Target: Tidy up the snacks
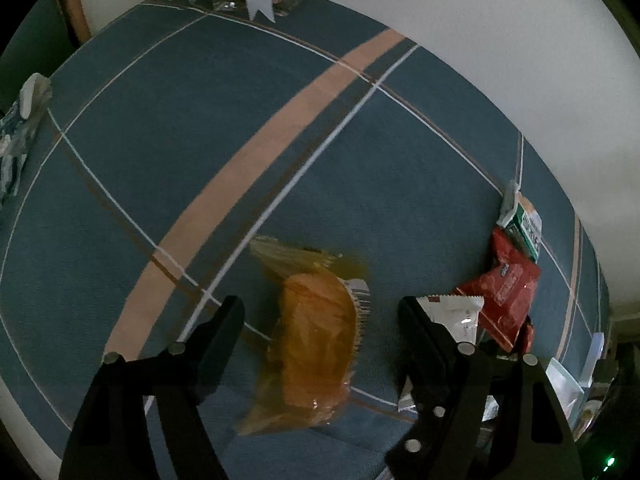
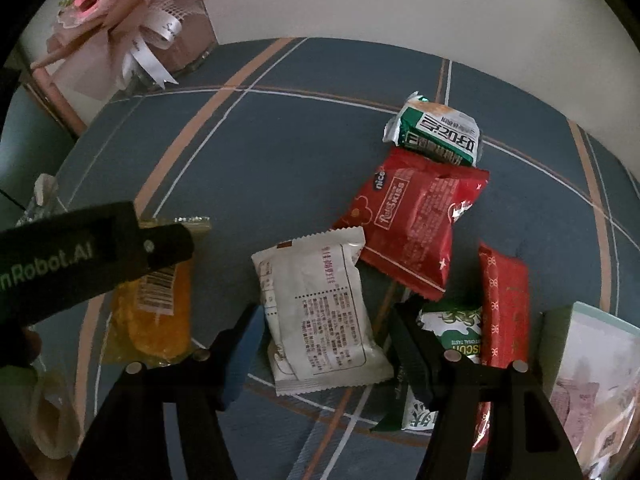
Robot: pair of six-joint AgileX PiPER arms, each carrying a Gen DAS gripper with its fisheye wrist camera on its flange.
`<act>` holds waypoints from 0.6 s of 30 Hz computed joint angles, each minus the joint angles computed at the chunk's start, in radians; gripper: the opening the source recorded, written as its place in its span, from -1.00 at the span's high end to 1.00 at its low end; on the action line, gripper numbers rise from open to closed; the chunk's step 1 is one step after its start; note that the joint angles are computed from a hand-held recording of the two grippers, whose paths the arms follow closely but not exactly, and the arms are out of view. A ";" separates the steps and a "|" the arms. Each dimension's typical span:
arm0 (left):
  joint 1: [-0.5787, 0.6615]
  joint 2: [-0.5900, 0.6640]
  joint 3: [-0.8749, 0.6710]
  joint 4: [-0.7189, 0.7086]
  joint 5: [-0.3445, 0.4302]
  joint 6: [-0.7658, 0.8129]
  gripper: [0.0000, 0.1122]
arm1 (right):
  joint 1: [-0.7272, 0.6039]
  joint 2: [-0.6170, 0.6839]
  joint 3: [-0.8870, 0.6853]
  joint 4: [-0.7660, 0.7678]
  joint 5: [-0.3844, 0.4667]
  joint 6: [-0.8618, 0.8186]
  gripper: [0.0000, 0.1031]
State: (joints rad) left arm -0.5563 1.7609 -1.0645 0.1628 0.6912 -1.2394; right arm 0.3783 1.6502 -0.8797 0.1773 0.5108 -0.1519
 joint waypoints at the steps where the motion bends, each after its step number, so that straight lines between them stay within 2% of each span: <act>1: -0.002 0.009 -0.006 -0.007 0.000 0.008 -0.16 | 0.018 0.002 0.002 -0.041 -0.006 0.038 -0.32; 3: 0.000 0.022 -0.006 -0.029 -0.016 0.031 -0.02 | 0.045 0.008 0.005 -0.098 -0.018 0.091 -0.32; 8: 0.000 0.041 -0.001 -0.021 -0.030 0.021 0.13 | 0.074 0.006 0.015 -0.180 -0.027 0.170 -0.32; 15: -0.005 0.058 0.003 0.003 -0.039 -0.004 0.16 | 0.105 0.015 0.016 -0.274 -0.042 0.259 -0.32; 17: -0.015 0.069 -0.010 0.014 -0.033 -0.021 0.17 | 0.112 0.016 0.019 -0.294 -0.046 0.284 -0.26; 18: -0.021 0.074 -0.013 0.018 -0.033 -0.031 0.19 | 0.114 0.018 0.020 -0.289 -0.049 0.283 -0.16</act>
